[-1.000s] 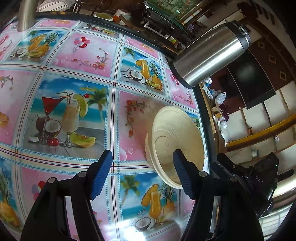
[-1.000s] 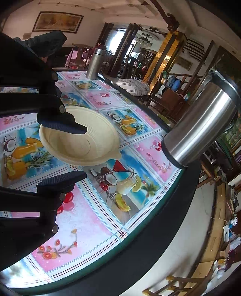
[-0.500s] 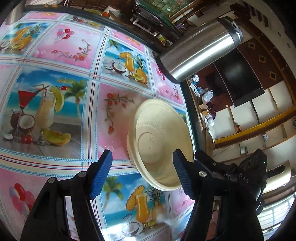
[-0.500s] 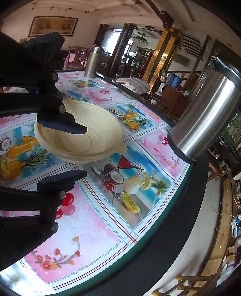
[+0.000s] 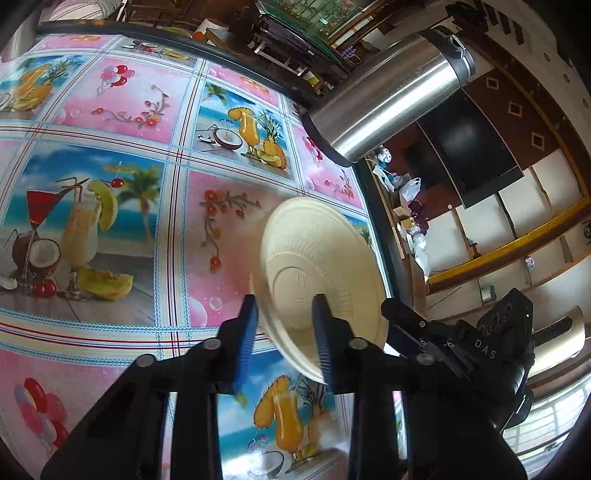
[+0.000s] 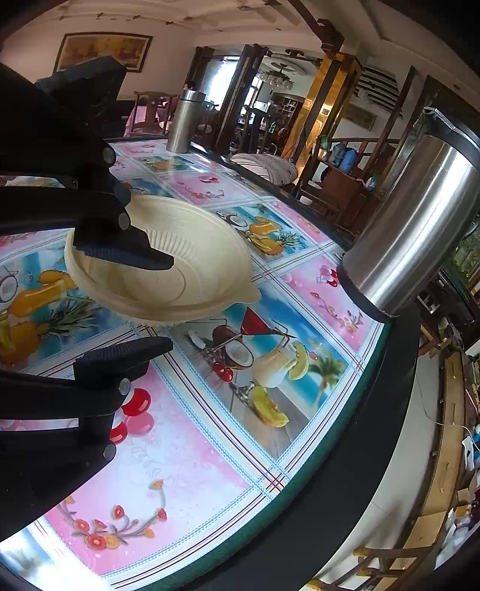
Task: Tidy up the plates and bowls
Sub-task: 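Lift the beige bowl and carry it over the stack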
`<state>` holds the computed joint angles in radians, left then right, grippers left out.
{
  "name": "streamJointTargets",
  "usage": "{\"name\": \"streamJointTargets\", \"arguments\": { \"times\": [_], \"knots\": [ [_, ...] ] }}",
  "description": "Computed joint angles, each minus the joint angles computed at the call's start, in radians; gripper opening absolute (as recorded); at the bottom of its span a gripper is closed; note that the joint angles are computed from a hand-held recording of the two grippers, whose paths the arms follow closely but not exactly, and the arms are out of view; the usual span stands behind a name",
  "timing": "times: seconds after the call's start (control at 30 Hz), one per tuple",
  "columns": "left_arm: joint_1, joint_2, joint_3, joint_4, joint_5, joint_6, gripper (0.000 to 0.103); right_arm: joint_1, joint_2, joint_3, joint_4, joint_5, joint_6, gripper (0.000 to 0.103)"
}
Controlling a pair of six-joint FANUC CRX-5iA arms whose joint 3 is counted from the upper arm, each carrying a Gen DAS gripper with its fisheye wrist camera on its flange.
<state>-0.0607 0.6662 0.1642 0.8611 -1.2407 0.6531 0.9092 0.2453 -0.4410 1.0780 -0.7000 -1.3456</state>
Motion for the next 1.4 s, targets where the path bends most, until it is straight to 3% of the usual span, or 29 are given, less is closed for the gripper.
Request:
{"name": "streamJointTargets", "arguments": {
  "times": [0.1,0.2,0.27,0.3,0.7,0.97,1.1,1.27,1.4],
  "knots": [
    [-0.002,-0.012,-0.012,-0.004,0.017,-0.014,0.013,-0.008,0.001,-0.009,0.02,0.02,-0.024,0.037],
    [-0.003,-0.019,-0.019,-0.01,0.033,-0.019,0.013,-0.011,0.006,-0.005,0.025,0.026,-0.018,0.027],
    [-0.004,-0.018,-0.019,-0.013,0.04,-0.018,0.012,0.0,0.015,0.012,-0.004,-0.006,0.004,0.013],
    [-0.005,-0.017,-0.018,-0.017,0.041,-0.017,0.012,0.004,0.018,0.02,-0.021,-0.014,0.022,0.012],
    [0.011,-0.065,-0.071,0.002,0.077,-0.07,0.011,0.018,0.025,0.04,-0.018,-0.039,0.037,0.01],
    [0.078,-0.081,-0.088,-0.025,0.042,-0.035,0.011,0.023,0.05,0.075,0.008,0.01,0.047,0.009],
    [0.14,-0.146,-0.147,-0.003,0.051,-0.094,0.011,0.037,0.075,0.109,0.066,0.031,0.023,0.01],
    [0.251,-0.227,-0.205,0.009,0.052,-0.16,0.011,0.057,0.126,0.167,0.229,0.071,-0.092,0.009],
    [0.374,-0.305,-0.261,0.034,0.05,-0.251,0.011,0.085,0.199,0.281,0.322,0.083,-0.113,0.009]
  ]
}}
